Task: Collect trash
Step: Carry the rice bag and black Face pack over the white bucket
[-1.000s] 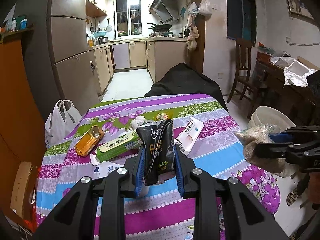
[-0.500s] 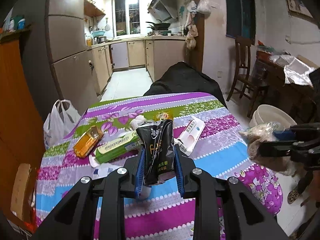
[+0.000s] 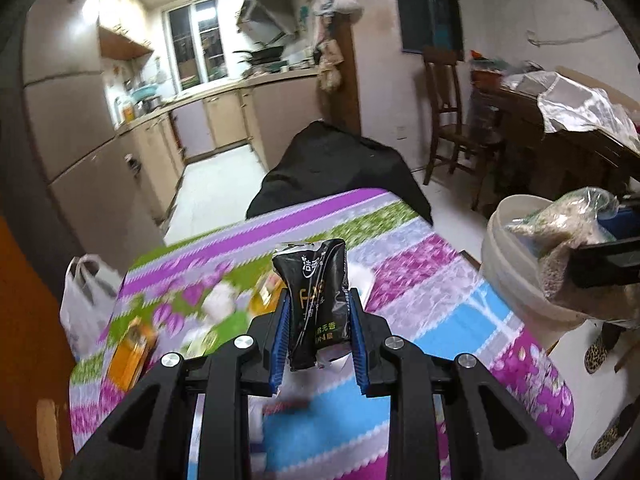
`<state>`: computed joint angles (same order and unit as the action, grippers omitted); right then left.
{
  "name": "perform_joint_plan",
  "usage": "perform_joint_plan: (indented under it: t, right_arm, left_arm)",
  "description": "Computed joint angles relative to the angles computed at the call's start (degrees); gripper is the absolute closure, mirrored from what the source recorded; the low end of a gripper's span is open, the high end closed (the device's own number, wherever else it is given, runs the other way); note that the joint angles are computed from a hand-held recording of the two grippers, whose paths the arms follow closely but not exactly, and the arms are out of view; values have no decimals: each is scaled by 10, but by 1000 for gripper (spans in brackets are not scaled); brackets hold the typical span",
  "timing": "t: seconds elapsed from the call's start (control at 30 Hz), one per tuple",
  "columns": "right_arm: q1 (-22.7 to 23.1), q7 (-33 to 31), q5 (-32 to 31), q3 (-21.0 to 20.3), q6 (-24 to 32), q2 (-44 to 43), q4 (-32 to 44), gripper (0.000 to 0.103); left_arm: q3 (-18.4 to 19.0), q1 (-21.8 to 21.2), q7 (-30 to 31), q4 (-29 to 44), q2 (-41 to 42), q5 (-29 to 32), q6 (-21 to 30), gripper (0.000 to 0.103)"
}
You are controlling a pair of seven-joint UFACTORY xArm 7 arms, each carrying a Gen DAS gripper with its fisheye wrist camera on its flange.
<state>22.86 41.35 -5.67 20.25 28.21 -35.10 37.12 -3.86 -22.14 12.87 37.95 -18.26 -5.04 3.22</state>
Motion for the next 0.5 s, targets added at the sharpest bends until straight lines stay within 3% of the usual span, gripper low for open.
perform_joint_plan:
  t: [0.1, 0.17, 0.33, 0.5]
  right_arm:
    - [-23, 9, -13, -4, 44, -38, -3, 69]
    - [-36, 11, -17, -11, 71, -63, -10, 69]
    - [-68, 7, -21, -34, 149, -129, -31, 69]
    - [-97, -6, -23, -52, 216, -187, -56, 69]
  left_arm:
    - [-26, 4, -7, 45, 41, 18, -7, 75]
    - [-64, 32, -34, 70, 63, 52, -10, 75]
    - [-138, 78, -131, 131, 117, 178, -11, 75]
    - [-163, 69, -259, 215, 179, 338, 13, 75]
